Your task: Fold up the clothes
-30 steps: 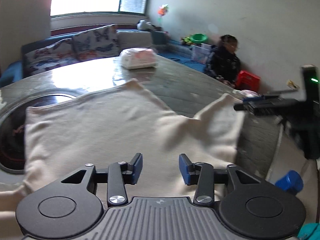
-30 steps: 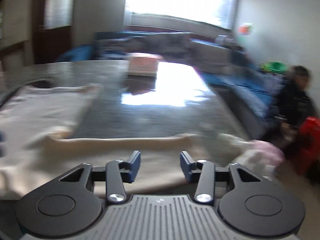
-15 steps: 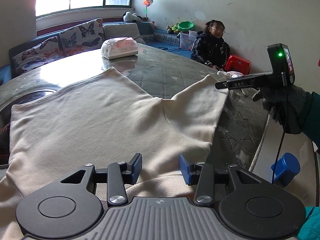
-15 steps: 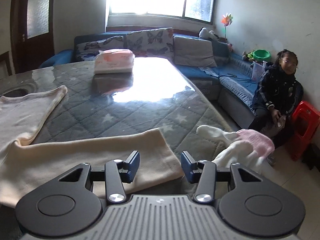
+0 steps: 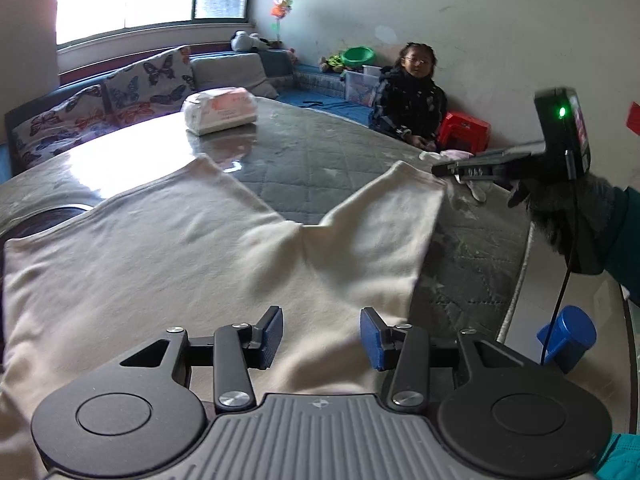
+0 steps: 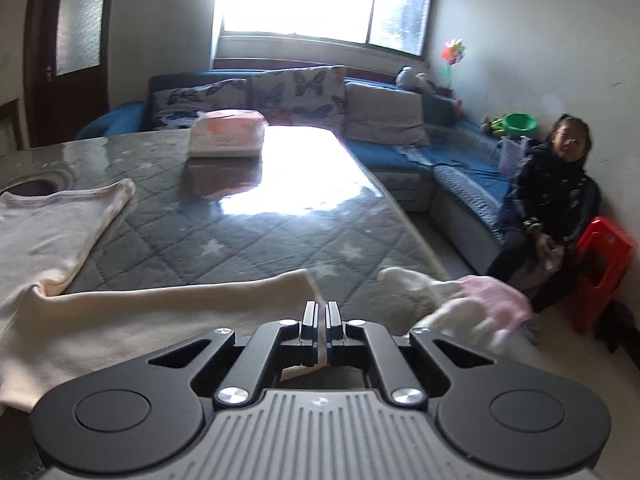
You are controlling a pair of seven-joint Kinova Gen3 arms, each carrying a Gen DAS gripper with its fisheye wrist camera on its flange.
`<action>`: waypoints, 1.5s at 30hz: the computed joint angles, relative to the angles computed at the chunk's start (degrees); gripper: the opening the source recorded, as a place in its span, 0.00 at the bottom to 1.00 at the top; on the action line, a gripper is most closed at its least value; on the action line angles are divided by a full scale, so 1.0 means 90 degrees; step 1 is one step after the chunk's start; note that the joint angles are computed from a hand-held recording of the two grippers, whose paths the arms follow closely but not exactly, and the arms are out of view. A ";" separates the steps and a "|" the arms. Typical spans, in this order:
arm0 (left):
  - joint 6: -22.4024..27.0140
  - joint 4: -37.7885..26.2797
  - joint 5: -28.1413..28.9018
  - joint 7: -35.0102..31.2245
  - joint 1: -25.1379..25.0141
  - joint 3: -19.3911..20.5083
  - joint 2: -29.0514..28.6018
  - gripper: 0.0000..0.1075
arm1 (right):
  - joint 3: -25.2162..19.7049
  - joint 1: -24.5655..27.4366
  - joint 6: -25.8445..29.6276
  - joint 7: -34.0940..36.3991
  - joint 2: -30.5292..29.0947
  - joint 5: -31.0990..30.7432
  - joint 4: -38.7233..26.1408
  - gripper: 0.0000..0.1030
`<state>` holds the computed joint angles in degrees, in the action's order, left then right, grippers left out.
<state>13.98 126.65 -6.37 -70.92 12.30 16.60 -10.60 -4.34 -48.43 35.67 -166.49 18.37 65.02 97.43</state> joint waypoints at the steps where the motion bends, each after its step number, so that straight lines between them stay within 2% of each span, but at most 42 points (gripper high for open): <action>1: -0.0003 -0.0020 0.0060 -0.0064 0.0084 -0.0060 0.0072 0.43 | -0.0008 0.0016 0.0042 0.0064 -0.0005 -0.0050 -0.0001 0.03; 3: 0.0010 -0.0033 0.0078 -0.0070 0.0130 -0.0059 0.0153 0.43 | -0.0011 0.0046 0.0038 0.0099 -0.0025 -0.0132 0.0026 0.03; 6: 0.0013 -0.0034 0.0194 -0.0180 0.0281 -0.0186 0.0161 0.44 | -0.0007 0.0148 -0.0369 -0.0004 -0.0139 -0.0068 0.0172 0.12; 9: 0.0080 -0.0065 0.0087 -0.0090 0.0188 -0.0073 0.0095 0.44 | -0.0032 0.0265 -0.0574 0.0286 -0.0044 -0.0269 0.0046 0.29; 12: -0.0017 -0.0041 0.0235 -0.0228 0.0326 -0.0218 0.0011 0.45 | -0.0018 0.0385 -0.0699 0.0758 0.0137 -0.0740 -0.0153 0.31; 15: -0.0062 -0.0058 0.0324 -0.0322 0.0355 -0.0249 0.0025 0.45 | 0.0228 0.0192 -0.0619 0.0760 0.0252 -0.0888 -0.0233 0.35; 17: -0.0059 -0.0092 0.0365 -0.0374 0.0362 -0.0258 0.0080 0.45 | 0.0367 0.0073 -0.0572 0.0640 0.0259 -0.0869 -0.0206 0.48; 19: -0.0066 -0.0125 0.0384 -0.0418 0.0373 -0.0261 0.0154 0.45 | 0.0448 -0.0005 -0.0506 0.0503 0.0266 -0.0825 -0.0180 0.49; 21: -0.0106 -0.0147 0.0454 -0.0516 0.0444 -0.0322 0.0226 0.45 | 0.0369 0.0155 -0.0687 0.0620 0.0218 -0.1026 -0.0132 0.42; 23: -0.0115 -0.0182 0.0416 -0.0463 0.0393 -0.0256 0.0294 0.45 | 0.0372 0.0216 -0.0847 0.0723 0.0153 -0.1202 -0.0079 0.12; 24: -0.0119 -0.0199 0.0443 -0.0490 0.0426 -0.0286 0.0324 0.45 | 0.0399 0.0167 -0.0825 0.0662 0.0134 -0.1144 -0.0064 0.08; 26: -0.0136 -0.0220 0.0482 -0.0542 0.0473 -0.0326 0.0379 0.46 | 0.0575 -0.0129 -0.0638 0.0418 0.0073 -0.0758 0.0011 0.06; 29: -0.0195 -0.0195 0.0535 -0.0610 0.0529 -0.0390 0.0432 0.46 | 0.0536 -0.0307 -0.0232 -0.0018 -0.0058 -0.0293 0.0116 0.05; 33: -0.0263 -0.0146 0.0638 -0.0673 0.0564 -0.0451 0.0447 0.46 | 0.0166 -0.0001 0.0058 0.0238 0.0048 -0.0482 0.0021 0.09; 36: -0.0261 -0.0054 0.0715 -0.0642 0.0552 -0.0471 0.0270 0.46 | 0.0152 -0.0061 0.0127 0.0104 0.0036 -0.0372 0.0047 0.11; 40: -0.0258 0.0197 0.0767 -0.0460 0.0319 -0.0386 -0.0136 0.49 | -0.0017 -0.0189 -0.0062 -0.0306 -0.0226 0.0203 0.0199 0.17; 43: -0.0159 0.0417 0.0715 -0.0140 -0.0110 -0.0167 -0.0538 0.49 | -0.0309 -0.0053 -0.0612 0.0151 -0.0314 0.0040 0.0157 0.25; 45: -0.0027 0.0582 0.0635 0.0166 -0.0552 0.0072 -0.0899 0.49 | -0.0812 0.0322 -0.0996 0.0668 -0.0265 -0.0284 0.0037 0.27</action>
